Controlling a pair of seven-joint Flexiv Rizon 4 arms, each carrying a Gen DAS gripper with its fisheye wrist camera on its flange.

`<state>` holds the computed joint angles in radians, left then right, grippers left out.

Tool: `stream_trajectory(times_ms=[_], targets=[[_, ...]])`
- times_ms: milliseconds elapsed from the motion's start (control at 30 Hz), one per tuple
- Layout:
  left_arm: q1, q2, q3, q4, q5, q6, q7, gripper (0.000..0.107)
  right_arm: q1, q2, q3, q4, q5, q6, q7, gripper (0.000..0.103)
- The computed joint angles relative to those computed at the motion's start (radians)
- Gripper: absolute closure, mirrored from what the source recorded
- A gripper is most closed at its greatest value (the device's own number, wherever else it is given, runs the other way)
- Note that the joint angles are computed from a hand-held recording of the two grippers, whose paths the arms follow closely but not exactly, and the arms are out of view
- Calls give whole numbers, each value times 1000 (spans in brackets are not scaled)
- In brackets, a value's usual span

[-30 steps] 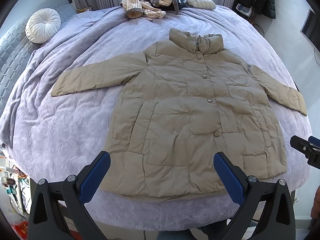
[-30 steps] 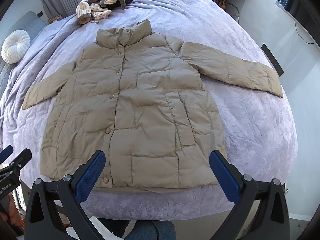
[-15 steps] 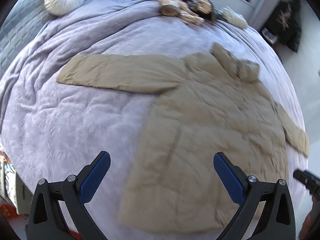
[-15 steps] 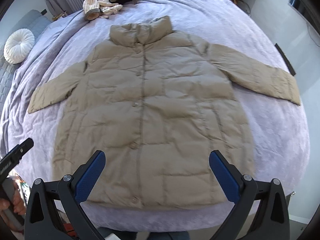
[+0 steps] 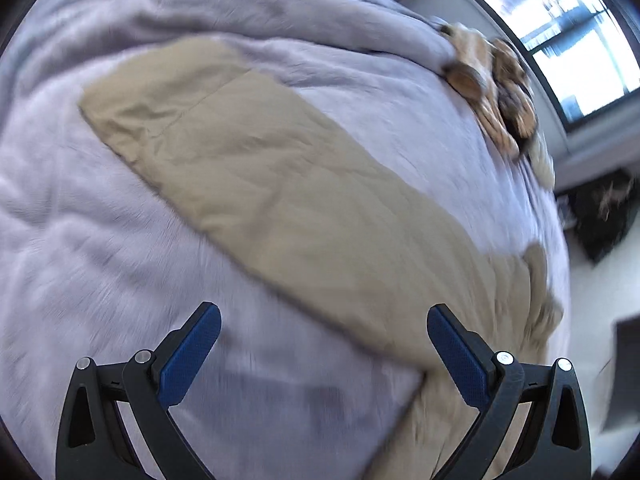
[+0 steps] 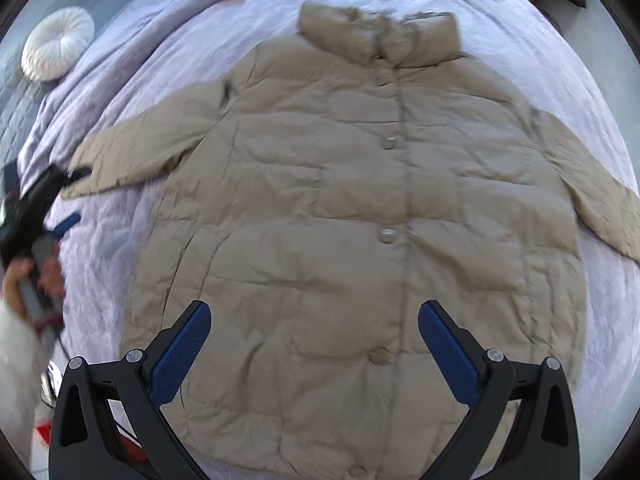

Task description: Fold large clothes

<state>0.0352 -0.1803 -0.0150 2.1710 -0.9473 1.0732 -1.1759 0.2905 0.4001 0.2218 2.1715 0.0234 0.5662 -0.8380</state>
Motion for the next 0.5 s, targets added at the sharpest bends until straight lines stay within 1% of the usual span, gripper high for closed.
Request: stream_trajectory(times_ms=[67,100,200,333,367,400,433,467,500], targets=[[10,-44,-15,-24,-56,11,19,4,8,-29,1,-4,-5,21,-11,0],[17,-79,-24,-45,-91,31,25,4,11,-44,1,-5,-8,35,-17,0],[33,-137,-49,-89,-154,73,54,4,20,-99,-4,-18,-13,87,-36,0],[46,-188,-75,-139,-175,128,67,4,23,-170,-8,-43,-40,163,-56,0],[50,-193,-81,-145,-182,137,70,6,23,-188,-11,-51,-44,182,-63,0],[50,-196,-85,-149,-191,155,73,19,24,-218,-17,-66,-46,212,-75,0],[56,-194,-94,-148,-210,163,92,46,23,-239,-22,-78,-44,229,-85,0],[71,-192,-108,-150,-244,144,131,63,23,-266,-30,-97,-34,256,-96,0],[81,-189,-115,-150,-276,116,161,95,22,-292,-37,-115,-21,284,-106,0]])
